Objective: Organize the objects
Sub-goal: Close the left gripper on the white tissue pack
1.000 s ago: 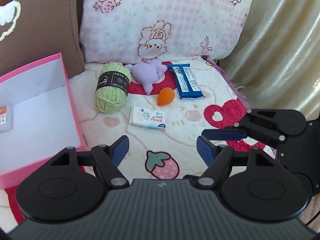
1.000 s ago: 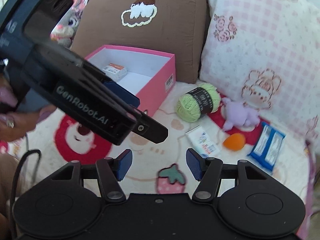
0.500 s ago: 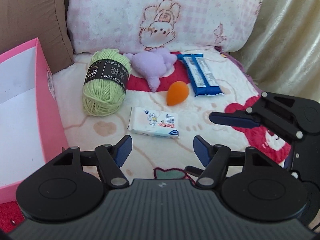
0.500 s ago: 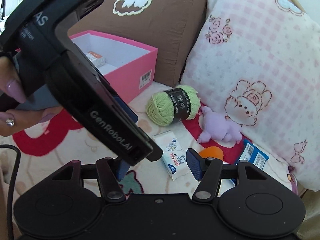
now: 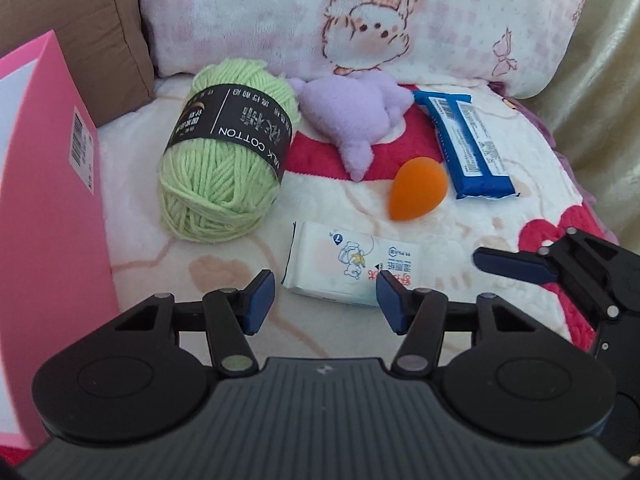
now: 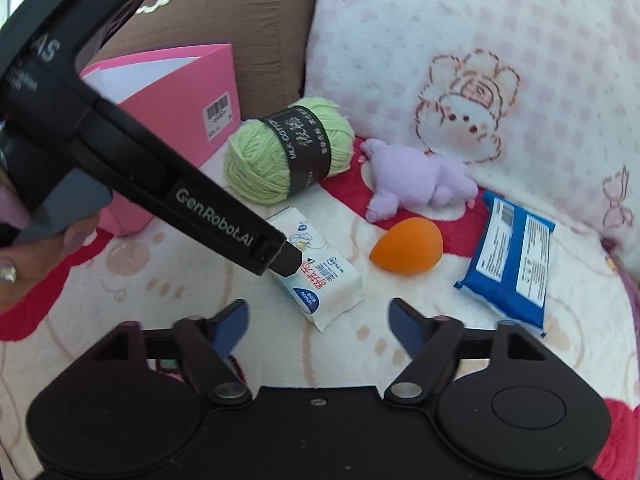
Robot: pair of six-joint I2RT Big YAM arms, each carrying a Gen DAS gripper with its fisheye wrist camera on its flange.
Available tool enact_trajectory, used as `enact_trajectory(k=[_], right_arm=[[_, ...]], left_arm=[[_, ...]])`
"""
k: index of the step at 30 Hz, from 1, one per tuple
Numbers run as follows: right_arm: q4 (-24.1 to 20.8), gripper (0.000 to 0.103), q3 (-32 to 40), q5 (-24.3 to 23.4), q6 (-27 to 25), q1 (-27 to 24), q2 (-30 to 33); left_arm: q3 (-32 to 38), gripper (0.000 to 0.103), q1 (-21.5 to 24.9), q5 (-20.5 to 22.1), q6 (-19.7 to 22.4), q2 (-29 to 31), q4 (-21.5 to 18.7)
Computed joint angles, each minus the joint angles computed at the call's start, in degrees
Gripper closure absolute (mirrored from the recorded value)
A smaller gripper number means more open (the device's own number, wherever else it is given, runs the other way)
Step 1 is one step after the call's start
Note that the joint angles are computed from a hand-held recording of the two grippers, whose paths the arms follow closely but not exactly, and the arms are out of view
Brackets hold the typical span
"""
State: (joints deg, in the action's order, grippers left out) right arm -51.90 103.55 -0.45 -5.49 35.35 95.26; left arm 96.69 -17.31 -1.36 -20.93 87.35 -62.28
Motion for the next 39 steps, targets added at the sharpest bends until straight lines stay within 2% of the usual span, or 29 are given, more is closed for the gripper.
enact_trajectory(k=[4,7,10,12,14,16,17,21,25,27,32,36,39], right_arm=[[1.6,0.013,-0.8,-2.1,3.5,-0.9,0.0],[0.4,0.013,0.0,-3.3,4.3,-1.5,0.9],[-1.5,0.013,1.0,-5.2,5.0,-2.1,1.9],[-2.7,0.013,1.6,-6.6,5.2,-2.5,2.4],[-3.9,0.013,2.4,-8.2,6.0,-2.9,2.8],[-5.1,0.013,3.2,-10.1,7.7,-3.2,3.3],[-5.3,0.013,3.4,-10.5,8.4,-3.3,3.4],[-3.5,0.014,2.0,-8.6,9.6,-2.9,3.0],[-2.2,0.014,2.1,-4.8,16.3,-1.9,3.9],[-3.3,0.017,3.8,-4.5,15.0,-1.6,4.6],[-4.3,0.018,4.8,-3.9,13.6,-1.5,5.4],[-4.1,0.022,4.2,-1.5,11.4,-0.8,5.3],[-3.5,0.023,3.7,-1.7,11.1,-0.9,5.1]], left_arm=[[-0.9,0.047,0.4,0.5,-1.1,0.3,2.9],[-0.3,0.047,0.7,0.9,-1.0,0.9,3.4],[0.7,0.052,1.7,5.1,-3.3,1.6,1.8],[1.2,0.062,2.0,6.8,-5.2,1.8,0.5],[2.2,0.068,2.1,8.9,-5.2,2.0,-1.7],[4.5,0.07,1.7,9.8,-3.9,3.1,-5.8],[4.7,0.07,1.5,9.9,-4.0,3.1,-6.6],[3.9,0.072,1.8,12.7,-6.6,2.9,-5.4],[1.2,0.074,2.3,13.3,-10.0,1.8,-1.3],[-0.6,0.075,2.7,14.3,-11.5,1.0,0.4],[-1.5,0.077,3.2,15.4,-10.4,0.7,1.3],[-1.5,0.078,2.9,14.6,-9.9,0.8,1.6],[-1.2,0.078,2.4,13.4,-9.4,0.8,1.5]])
